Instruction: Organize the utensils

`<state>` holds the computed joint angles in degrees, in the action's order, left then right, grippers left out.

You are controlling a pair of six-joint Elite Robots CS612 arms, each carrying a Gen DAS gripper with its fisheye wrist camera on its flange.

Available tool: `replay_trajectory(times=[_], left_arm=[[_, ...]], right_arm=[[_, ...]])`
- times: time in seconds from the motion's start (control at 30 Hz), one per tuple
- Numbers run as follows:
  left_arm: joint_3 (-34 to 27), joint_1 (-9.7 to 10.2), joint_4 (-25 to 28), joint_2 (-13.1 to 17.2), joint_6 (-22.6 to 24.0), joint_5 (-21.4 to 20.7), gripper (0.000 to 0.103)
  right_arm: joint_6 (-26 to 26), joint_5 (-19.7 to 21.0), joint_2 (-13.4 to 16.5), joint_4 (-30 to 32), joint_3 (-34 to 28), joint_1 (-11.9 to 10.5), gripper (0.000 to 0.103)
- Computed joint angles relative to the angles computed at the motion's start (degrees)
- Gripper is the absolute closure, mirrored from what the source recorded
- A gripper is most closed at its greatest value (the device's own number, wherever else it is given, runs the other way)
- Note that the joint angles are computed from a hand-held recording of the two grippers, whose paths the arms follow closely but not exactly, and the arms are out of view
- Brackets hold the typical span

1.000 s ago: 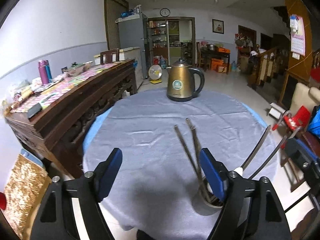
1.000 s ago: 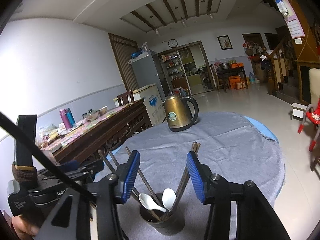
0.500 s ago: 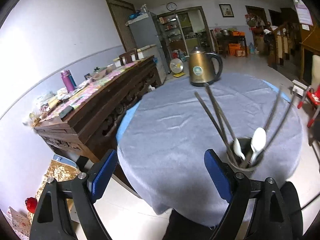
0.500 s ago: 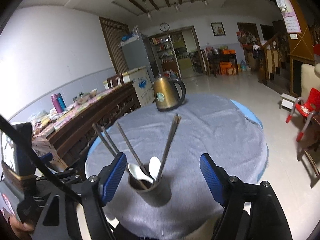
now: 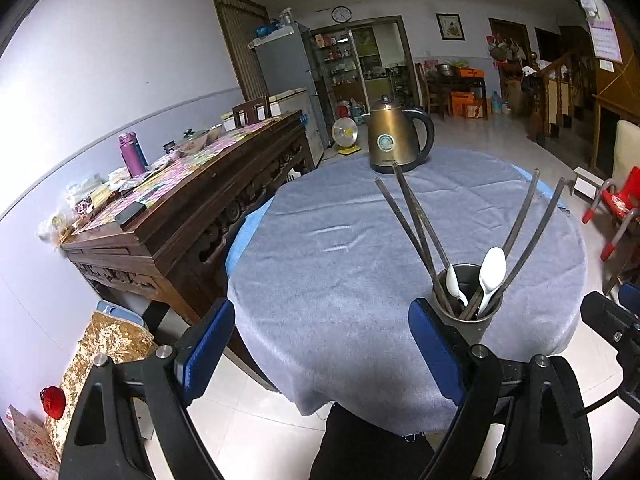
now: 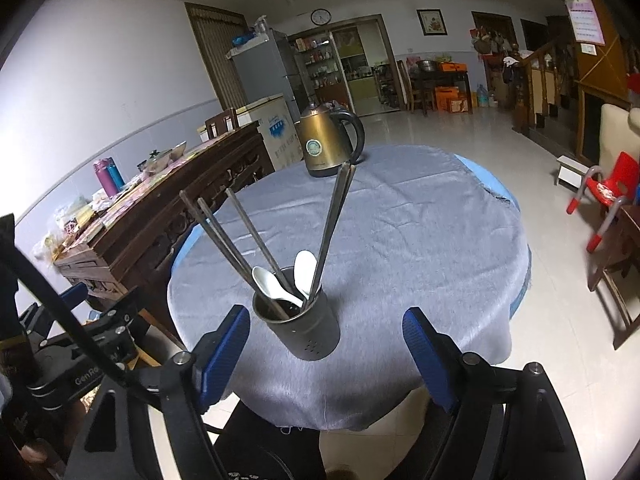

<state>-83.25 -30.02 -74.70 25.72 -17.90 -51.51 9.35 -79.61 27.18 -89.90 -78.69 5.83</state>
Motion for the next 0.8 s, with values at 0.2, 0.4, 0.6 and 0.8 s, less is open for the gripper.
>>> replay_trajectory(times=[0.2,0.4,0.6,0.8], left_arm=[[-0.3,0.17,0.4,0.0,-0.9,-0.7,0.014],[-0.7,0.37,0.2,0.1,-1.9,-1.0,0.014],[-1.2,0.49,0.0,0.5,-2.3,-1.4,0.014],[-1.5,0.85,-0.2,0.5,-3.3,-1.8,0.014]], right_arm=[[-0.3,0.1,0.0,0.3,-0.4,0.1,0.021],[-0.6,0.0,0.1,0.1,-0.6,0.3,0.021],[-1.1,-0.3,-0.1,-0.4,-0.4,0.6,0.021],[-1.9,-0.6,-0.4,-0.7,-0.2,1.0,0.021]])
